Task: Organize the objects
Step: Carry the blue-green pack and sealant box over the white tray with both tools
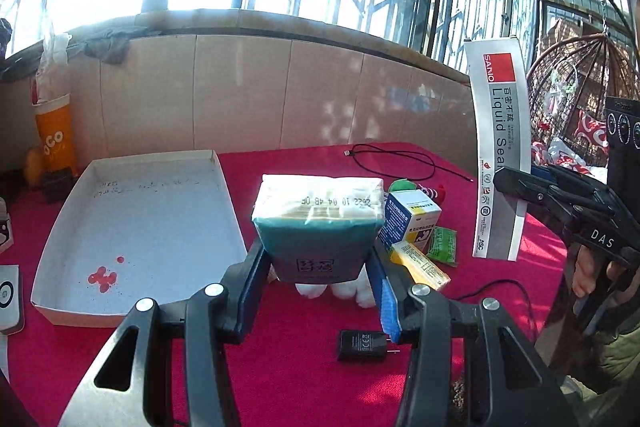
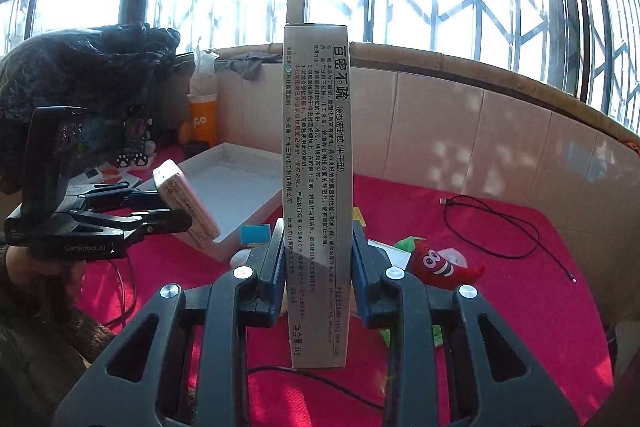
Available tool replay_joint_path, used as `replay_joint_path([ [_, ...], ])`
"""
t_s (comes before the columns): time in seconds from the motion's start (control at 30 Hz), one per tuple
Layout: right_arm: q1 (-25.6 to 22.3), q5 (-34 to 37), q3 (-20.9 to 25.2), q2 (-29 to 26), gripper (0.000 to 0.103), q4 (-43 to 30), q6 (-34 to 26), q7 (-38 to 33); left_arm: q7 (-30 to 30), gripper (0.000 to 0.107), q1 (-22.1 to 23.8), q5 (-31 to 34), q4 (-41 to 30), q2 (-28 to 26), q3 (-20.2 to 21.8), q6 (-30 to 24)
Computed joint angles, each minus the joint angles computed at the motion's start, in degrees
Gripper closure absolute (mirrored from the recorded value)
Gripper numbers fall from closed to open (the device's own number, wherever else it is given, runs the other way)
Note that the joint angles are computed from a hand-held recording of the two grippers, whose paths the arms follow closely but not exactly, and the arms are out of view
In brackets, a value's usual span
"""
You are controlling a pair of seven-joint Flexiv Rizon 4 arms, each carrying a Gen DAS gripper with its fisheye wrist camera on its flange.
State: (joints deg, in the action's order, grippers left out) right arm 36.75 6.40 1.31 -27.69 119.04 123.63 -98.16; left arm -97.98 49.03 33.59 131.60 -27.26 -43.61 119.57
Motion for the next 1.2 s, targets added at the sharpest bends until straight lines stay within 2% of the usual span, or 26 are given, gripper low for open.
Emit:
replay_joint_path([
  [0.33, -1.22, -1.27, 1.40, 0.43, 0.076, -0.38, -0.03, 1.92, -4.22, 0.058, -0.03, 2.16, -0.45, 1.98, 3.42, 2.49],
  [0.6, -2.17, -4.15, 2.60, 0.76, 0.076, -1.43, -0.98, 4.27, -9.50, 0.058, -1.60, 5.37, -1.73, 4.07, 8.56, 3.77],
  [1.03, 0.06, -4.82, 1.39, 0.74, 0.076, -4.29, -3.92, 5.83, -19.21, 0.058, -4.21, 11.26, -3.84, 6.70, 17.55, 5.19],
  [1.2, -3.87, -9.73, 5.16, 0.06, 0.076, -5.51, -5.06, 9.59, -23.16, 0.058, -5.55, 13.67, -5.22, 7.15, 20.91, 5.59],
])
